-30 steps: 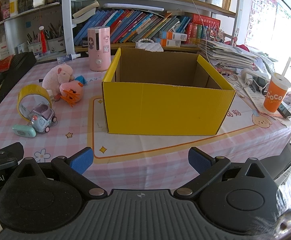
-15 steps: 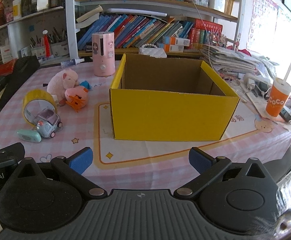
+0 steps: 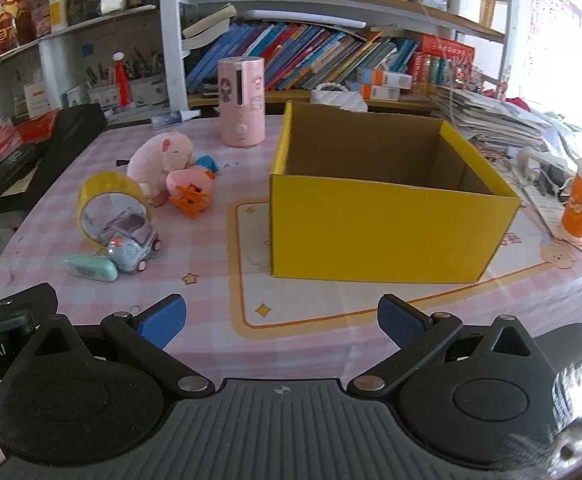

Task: Organize objects
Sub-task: 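Close the right tool on the blue toy car while the left tool nears the mint-green toy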

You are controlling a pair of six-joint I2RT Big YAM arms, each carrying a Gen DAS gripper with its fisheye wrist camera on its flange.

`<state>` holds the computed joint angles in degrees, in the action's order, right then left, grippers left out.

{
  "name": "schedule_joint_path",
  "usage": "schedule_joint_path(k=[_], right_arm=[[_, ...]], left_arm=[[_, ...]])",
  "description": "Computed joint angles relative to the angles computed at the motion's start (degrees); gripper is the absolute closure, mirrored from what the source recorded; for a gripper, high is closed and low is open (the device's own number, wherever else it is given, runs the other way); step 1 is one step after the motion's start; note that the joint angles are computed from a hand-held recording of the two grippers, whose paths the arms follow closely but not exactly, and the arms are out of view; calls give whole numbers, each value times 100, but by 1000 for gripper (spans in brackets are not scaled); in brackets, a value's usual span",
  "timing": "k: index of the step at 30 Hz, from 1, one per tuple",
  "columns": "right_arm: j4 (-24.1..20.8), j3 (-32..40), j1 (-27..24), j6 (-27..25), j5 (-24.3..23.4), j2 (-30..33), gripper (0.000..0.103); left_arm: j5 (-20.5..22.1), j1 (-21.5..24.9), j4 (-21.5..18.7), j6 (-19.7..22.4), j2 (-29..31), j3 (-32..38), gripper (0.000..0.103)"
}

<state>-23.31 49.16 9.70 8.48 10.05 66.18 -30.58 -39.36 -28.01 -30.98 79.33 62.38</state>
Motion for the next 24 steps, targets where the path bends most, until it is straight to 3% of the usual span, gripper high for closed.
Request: schedule_joint_path(k=[4,6,11,13,24], right_arm=[[56,50,35,-155,-138,72,3],[130,69,27,-228,-271,113,10],[177,271,13,-360,-693,412,36],[160,401,6,-409,-910,570,41],[70,1297,7,-1045,-1924,1594,45]], left_arm=[[-51,66,-10,-124,21,-6,0],[-136,99,-112,-190,88,46,0],[-67,293,-286,-308,206,165,0],[168,426,-275,-366,222,172,0],[-103,718,-505,-639,588,554,0]])
